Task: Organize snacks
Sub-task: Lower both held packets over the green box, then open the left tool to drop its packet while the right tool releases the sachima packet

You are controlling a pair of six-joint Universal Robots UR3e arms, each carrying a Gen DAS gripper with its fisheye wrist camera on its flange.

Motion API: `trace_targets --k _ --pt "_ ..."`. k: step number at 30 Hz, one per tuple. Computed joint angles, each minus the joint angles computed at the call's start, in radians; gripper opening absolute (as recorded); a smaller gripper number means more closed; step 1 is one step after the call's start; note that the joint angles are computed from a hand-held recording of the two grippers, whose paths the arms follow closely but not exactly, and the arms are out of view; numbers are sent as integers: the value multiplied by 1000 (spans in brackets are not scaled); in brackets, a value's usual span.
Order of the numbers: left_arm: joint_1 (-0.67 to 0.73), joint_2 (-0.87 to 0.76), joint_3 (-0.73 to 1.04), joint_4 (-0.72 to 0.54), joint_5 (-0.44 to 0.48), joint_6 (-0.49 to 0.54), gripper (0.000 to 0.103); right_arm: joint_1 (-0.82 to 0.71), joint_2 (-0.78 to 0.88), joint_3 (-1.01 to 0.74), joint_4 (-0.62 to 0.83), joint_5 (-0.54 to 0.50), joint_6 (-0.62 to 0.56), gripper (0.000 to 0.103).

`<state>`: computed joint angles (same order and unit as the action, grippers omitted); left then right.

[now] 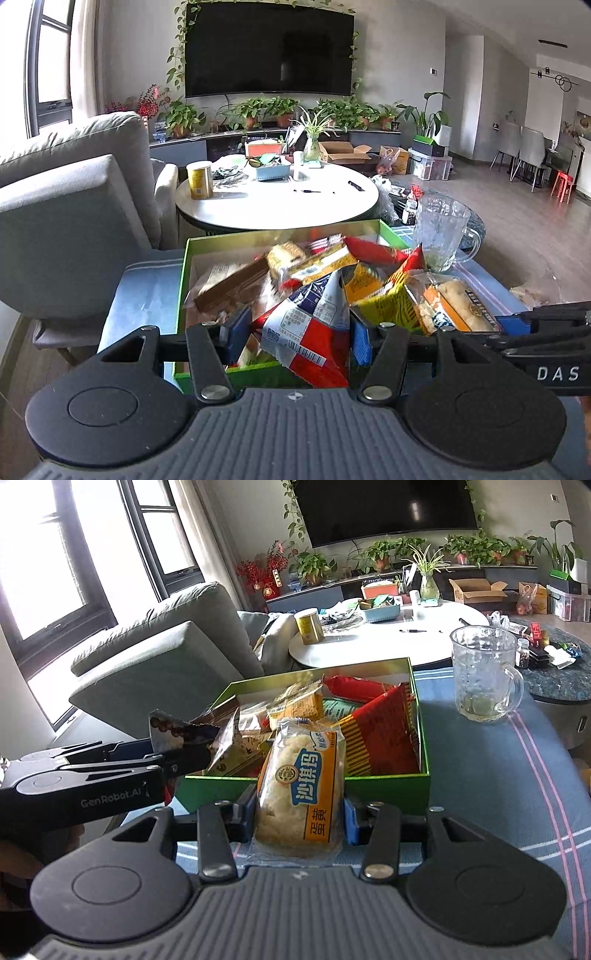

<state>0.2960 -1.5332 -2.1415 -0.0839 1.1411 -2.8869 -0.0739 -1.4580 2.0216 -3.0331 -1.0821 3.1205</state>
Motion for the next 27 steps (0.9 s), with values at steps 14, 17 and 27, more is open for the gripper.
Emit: trace_targets --k 14,17,27 --pt "-125 -372 536 -162 110 -151 52 54 272 -417 -25 -109 77 99" --pt "-146 -442 595 -151 155 -140 52 65 331 -479 -13 -140 93 99" --pt "-131 -487 596 -151 149 -125 55 84 418 -567 54 -157 92 99"
